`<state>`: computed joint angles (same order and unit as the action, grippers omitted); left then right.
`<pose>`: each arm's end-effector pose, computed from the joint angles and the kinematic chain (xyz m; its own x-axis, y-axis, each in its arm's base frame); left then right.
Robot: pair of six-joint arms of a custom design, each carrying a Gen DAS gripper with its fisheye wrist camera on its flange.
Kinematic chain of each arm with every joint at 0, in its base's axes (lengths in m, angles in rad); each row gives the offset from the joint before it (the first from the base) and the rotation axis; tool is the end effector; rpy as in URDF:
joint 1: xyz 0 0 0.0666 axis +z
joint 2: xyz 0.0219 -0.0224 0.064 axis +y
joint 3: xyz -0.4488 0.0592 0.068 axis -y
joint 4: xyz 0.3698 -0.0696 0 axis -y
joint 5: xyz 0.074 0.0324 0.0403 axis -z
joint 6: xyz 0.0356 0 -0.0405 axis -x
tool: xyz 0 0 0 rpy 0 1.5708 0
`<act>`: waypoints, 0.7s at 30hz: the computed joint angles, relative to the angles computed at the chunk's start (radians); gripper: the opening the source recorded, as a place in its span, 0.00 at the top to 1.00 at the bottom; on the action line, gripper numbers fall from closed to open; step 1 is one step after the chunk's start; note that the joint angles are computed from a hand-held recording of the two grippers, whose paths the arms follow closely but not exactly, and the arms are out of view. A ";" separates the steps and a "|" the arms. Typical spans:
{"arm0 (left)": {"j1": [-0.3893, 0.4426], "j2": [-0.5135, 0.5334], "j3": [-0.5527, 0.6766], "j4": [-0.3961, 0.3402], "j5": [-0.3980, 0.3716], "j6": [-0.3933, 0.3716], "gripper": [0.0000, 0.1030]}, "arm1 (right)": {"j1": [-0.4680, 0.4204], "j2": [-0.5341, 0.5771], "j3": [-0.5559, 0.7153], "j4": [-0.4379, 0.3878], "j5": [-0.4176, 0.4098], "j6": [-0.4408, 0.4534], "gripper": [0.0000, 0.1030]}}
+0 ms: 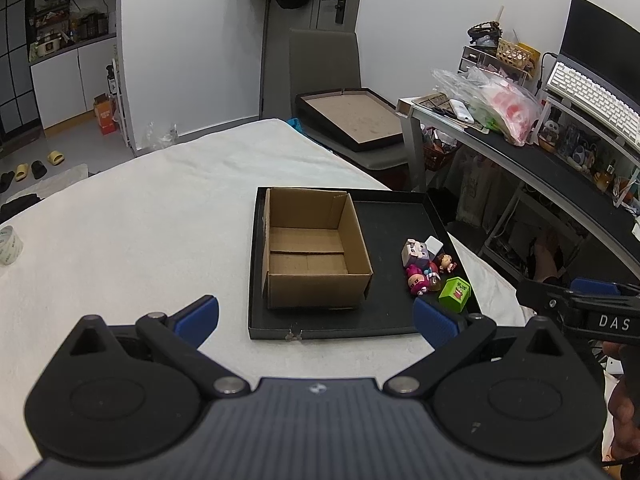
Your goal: Organize rigid objects
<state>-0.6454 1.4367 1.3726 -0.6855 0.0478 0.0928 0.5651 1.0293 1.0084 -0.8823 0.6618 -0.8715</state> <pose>0.3809 -0.2894 0.4860 -0.6002 0.3361 -0.7258 0.5756 0.8115 -0.1002 0.2498 0.1320 0.4622 -0.5043 0.3951 -0.7678 0.4425 0.8818 0.1632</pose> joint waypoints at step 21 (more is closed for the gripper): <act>-0.006 0.007 -0.003 0.002 -0.001 0.006 0.00 | -0.004 0.003 -0.004 -0.010 -0.003 -0.004 0.00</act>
<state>-0.6512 1.4439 1.3699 -0.6833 0.0471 0.0990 0.5609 1.0325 1.0040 -0.8926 0.6586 -0.8756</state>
